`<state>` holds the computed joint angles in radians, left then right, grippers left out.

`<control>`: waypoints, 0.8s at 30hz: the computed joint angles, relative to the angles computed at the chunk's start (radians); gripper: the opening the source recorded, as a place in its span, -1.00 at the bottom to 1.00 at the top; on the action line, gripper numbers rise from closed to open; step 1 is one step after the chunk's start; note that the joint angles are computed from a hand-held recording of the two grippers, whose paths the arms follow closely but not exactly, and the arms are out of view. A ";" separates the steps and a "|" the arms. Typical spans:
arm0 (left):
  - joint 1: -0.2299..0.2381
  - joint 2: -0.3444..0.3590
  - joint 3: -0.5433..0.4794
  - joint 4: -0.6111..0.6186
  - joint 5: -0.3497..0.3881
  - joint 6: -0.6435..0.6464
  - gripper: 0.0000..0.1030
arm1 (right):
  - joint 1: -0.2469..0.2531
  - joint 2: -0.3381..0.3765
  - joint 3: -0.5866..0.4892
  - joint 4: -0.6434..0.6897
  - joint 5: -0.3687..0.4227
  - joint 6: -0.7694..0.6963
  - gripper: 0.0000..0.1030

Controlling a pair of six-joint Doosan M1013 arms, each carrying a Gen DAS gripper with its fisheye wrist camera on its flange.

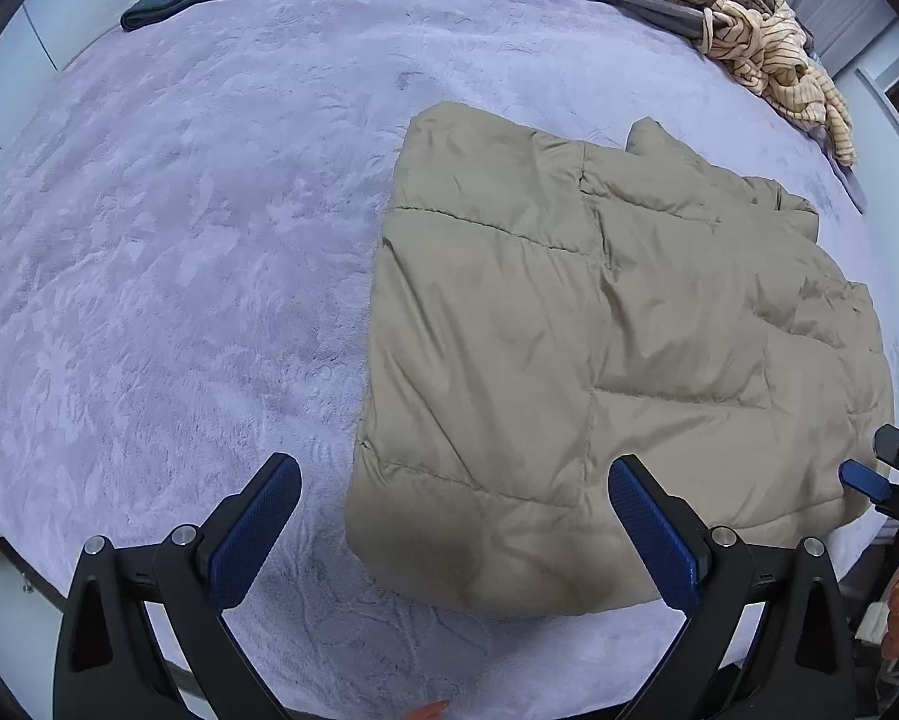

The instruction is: Fold large clothes

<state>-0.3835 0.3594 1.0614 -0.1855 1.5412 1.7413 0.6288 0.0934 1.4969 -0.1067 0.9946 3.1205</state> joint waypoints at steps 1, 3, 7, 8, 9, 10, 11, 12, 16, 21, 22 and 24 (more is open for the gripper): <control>0.003 0.006 -0.004 -0.003 0.005 0.005 1.00 | -0.003 0.010 -0.010 0.006 0.005 -0.014 0.99; 0.009 0.015 -0.007 -0.010 0.011 0.014 1.00 | -0.008 0.029 -0.033 0.012 0.023 -0.028 0.99; 0.014 0.029 -0.009 -0.001 0.005 0.020 1.00 | -0.024 0.060 -0.061 0.037 0.044 -0.043 0.99; 0.016 0.034 -0.012 0.005 0.000 0.023 1.00 | -0.028 0.064 -0.063 0.044 0.043 -0.044 0.99; 0.020 0.041 -0.016 0.009 -0.003 0.023 1.00 | -0.031 0.069 -0.064 0.049 0.043 -0.045 0.99; 0.024 0.049 -0.022 0.007 -0.002 0.020 1.00 | -0.034 0.073 -0.066 0.056 0.045 -0.047 0.99; 0.036 0.063 -0.034 -0.017 0.011 0.021 1.00 | -0.036 0.077 -0.068 0.062 0.048 -0.050 0.99; 0.050 0.080 -0.052 -0.055 0.035 0.023 1.00 | -0.038 0.080 -0.069 0.068 0.052 -0.055 0.99; 0.118 0.150 -0.112 -0.283 0.136 0.014 1.00 | -0.042 0.086 -0.067 0.082 0.060 -0.059 0.99; 0.153 0.253 -0.175 -0.549 0.281 -0.015 1.00 | -0.048 0.081 -0.051 0.098 0.052 -0.062 0.99; 0.149 0.265 -0.181 -0.572 0.297 -0.005 1.00 | -0.049 0.084 -0.053 0.100 0.055 -0.064 0.99; 0.135 0.290 -0.201 -0.620 0.339 0.016 1.00 | -0.052 0.090 -0.056 0.104 0.062 -0.069 0.99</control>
<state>-0.2489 0.6497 0.8606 -0.8056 1.8798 1.7574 0.5768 0.1833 1.4411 -0.0026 1.0564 3.0516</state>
